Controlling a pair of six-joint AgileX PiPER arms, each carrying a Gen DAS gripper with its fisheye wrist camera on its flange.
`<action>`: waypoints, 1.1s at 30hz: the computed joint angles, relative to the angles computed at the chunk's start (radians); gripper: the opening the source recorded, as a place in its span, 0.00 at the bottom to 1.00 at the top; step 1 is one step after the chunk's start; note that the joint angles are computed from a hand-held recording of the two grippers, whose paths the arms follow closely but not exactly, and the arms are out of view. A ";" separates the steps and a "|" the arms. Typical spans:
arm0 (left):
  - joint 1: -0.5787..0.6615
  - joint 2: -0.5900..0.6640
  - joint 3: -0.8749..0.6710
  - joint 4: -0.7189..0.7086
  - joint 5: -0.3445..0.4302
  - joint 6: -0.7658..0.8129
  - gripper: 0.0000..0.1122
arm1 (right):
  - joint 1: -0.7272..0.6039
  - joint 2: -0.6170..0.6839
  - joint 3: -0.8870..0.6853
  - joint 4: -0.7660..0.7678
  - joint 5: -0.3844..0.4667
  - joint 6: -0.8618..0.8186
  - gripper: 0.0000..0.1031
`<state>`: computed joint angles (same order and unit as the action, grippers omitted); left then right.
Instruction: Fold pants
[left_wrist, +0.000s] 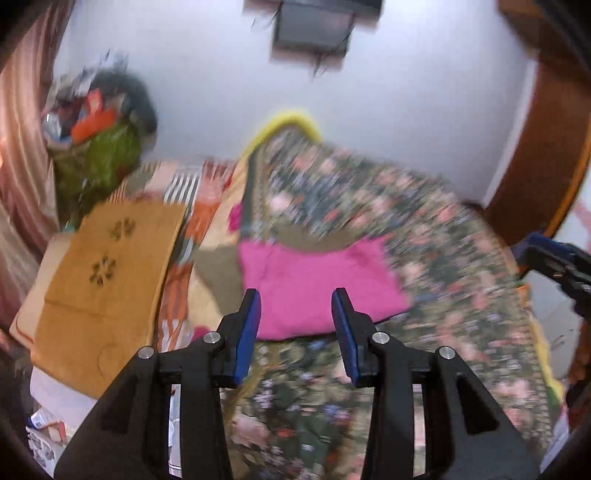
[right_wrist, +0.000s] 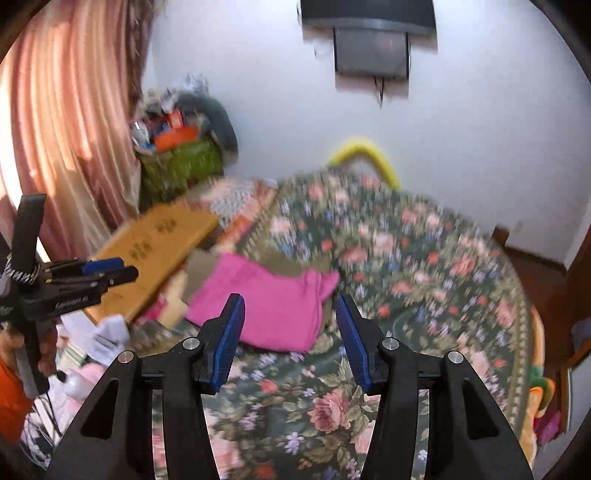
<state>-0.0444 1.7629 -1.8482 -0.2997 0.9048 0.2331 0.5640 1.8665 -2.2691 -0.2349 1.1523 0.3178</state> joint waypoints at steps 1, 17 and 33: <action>-0.007 -0.059 0.037 -0.012 -0.017 0.005 0.35 | 0.017 -0.025 0.012 -0.017 -0.010 0.014 0.46; -0.153 -0.718 0.370 0.125 -0.152 -0.146 0.57 | 0.509 -0.374 0.293 -0.544 -0.091 0.373 0.46; -0.416 -0.901 0.531 0.577 -0.166 -0.527 0.91 | 0.744 -0.405 0.412 -0.904 0.038 0.675 1.00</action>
<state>-0.4606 0.8623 -1.3176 0.2775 0.7388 -0.2938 1.3081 1.4620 -1.8572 -1.1385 1.1906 0.9926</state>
